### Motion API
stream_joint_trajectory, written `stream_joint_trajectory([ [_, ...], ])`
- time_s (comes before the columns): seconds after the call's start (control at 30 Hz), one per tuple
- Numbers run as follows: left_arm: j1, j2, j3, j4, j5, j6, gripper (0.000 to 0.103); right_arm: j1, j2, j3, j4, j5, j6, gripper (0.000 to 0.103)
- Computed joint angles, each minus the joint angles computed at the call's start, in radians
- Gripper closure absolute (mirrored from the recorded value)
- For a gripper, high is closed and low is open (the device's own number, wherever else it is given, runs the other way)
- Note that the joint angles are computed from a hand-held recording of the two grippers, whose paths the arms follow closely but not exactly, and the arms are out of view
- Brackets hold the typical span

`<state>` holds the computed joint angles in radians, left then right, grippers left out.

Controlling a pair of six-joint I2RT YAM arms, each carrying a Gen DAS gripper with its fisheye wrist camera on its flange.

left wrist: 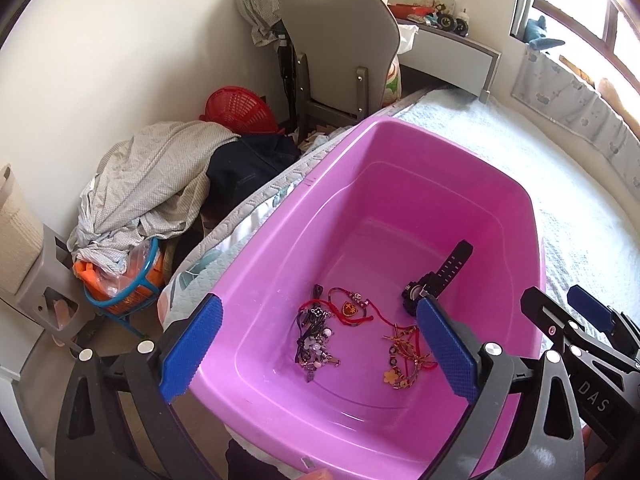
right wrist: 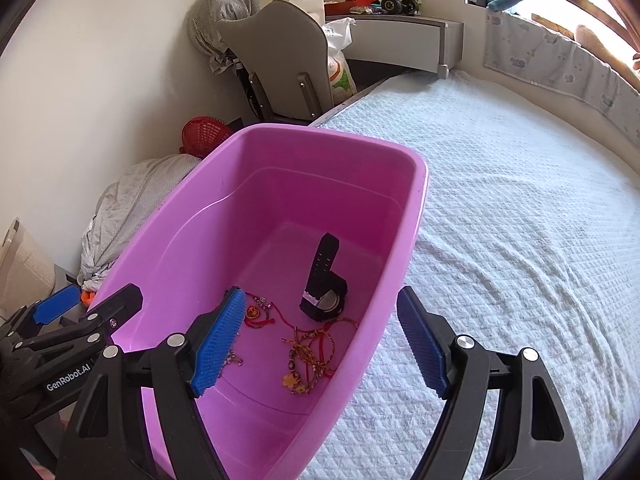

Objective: Organize jewelry

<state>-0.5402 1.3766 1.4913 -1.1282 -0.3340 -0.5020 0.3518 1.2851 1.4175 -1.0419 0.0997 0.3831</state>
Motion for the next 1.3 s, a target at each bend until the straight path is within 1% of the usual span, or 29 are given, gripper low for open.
stream_joint_trajectory([
  [0.27,-0.016,-0.001,0.019,-0.027,0.004,-0.004,0.007,0.001,-0.014,0.012,-0.021,0.002,0.007,0.029],
  [0.83,-0.045,0.008,0.044,-0.043,-0.022,-0.019,0.007,0.013,-0.030,0.018,-0.040,0.025,0.014,0.029],
  [1.2,-0.051,0.013,0.052,-0.047,-0.029,-0.023,0.007,0.013,-0.039,0.018,-0.049,0.022,0.018,0.029],
  [1.3,-0.043,0.010,0.048,-0.045,-0.018,-0.018,0.007,0.013,-0.039,0.019,-0.051,0.021,0.018,0.029],
])
